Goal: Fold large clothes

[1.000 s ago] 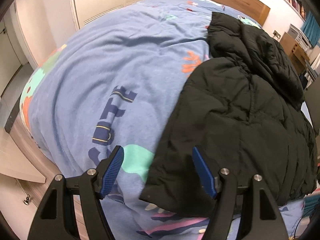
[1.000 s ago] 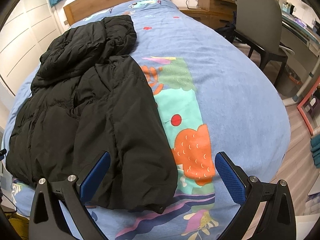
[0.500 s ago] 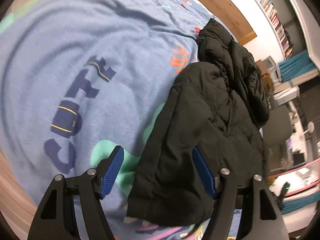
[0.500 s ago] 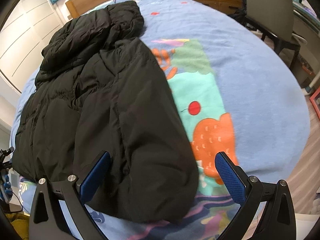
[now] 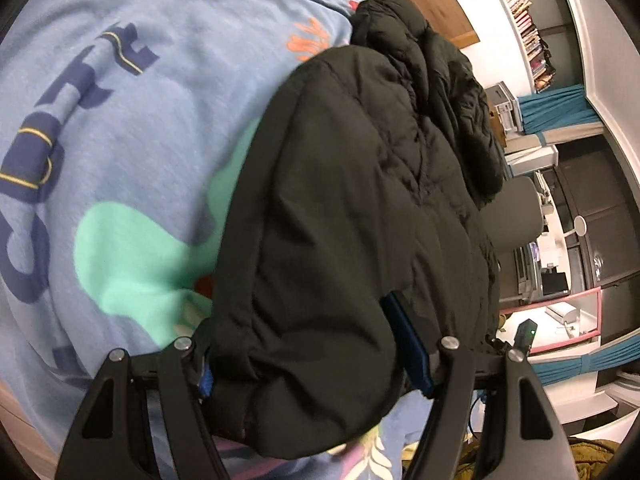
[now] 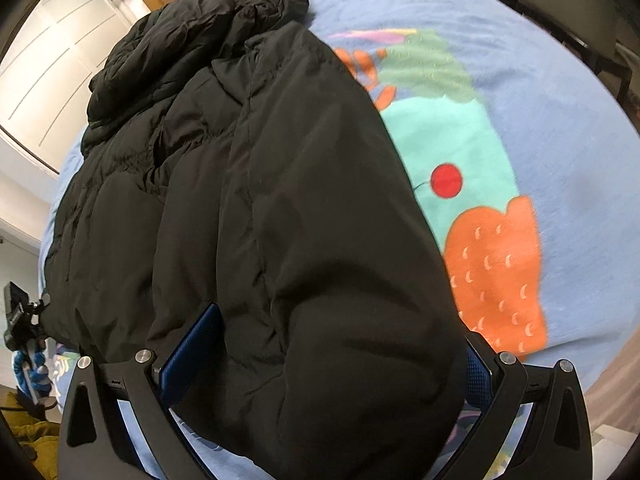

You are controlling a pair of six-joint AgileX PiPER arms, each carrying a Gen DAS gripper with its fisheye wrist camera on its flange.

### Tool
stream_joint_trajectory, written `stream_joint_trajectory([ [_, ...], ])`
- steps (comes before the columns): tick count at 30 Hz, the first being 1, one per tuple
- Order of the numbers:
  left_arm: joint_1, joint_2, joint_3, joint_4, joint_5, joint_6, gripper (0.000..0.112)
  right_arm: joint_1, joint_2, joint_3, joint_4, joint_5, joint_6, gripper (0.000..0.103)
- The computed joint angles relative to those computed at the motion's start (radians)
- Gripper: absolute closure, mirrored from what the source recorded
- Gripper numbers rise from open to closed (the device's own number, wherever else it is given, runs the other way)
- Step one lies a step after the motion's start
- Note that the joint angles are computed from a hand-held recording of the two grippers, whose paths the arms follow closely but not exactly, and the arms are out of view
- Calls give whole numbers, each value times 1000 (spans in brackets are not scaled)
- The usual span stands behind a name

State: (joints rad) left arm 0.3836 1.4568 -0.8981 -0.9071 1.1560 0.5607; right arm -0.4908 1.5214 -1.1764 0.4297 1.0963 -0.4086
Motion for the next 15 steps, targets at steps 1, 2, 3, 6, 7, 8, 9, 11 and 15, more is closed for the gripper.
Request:
stream_joint_trajectory([
  [1, -10, -4, 1, 0, -1, -3, 43, -3, 0, 6, 16, 4, -16, 1],
  [2, -20, -9, 1, 6, -1, -7, 43, -8, 1, 12, 34, 11, -34, 1],
  [3, -35, -15, 2, 13, -7, -13, 43, -15, 0, 19, 47, 14, -51, 1],
  [6, -75, -33, 9, 32, -40, -43, 43, -19, -7, 39, 72, 12, -78, 5],
  [7, -78, -37, 12, 34, -45, -47, 43, -26, -7, 45, 88, 15, -91, 9],
  [8, -82, -40, 16, 33, -48, -51, 43, -28, -5, 46, 97, 14, -97, 13],
  [9, -85, -46, 20, 31, -49, -54, 45, -31, 0, 43, 105, 16, -102, 14],
  [11, -92, -63, 22, 38, -52, -61, 46, -44, 4, 48, 126, 21, -122, 18],
  [15, -157, -92, 1, 121, -87, -143, 66, -71, 3, 54, 176, 54, -176, 42],
])
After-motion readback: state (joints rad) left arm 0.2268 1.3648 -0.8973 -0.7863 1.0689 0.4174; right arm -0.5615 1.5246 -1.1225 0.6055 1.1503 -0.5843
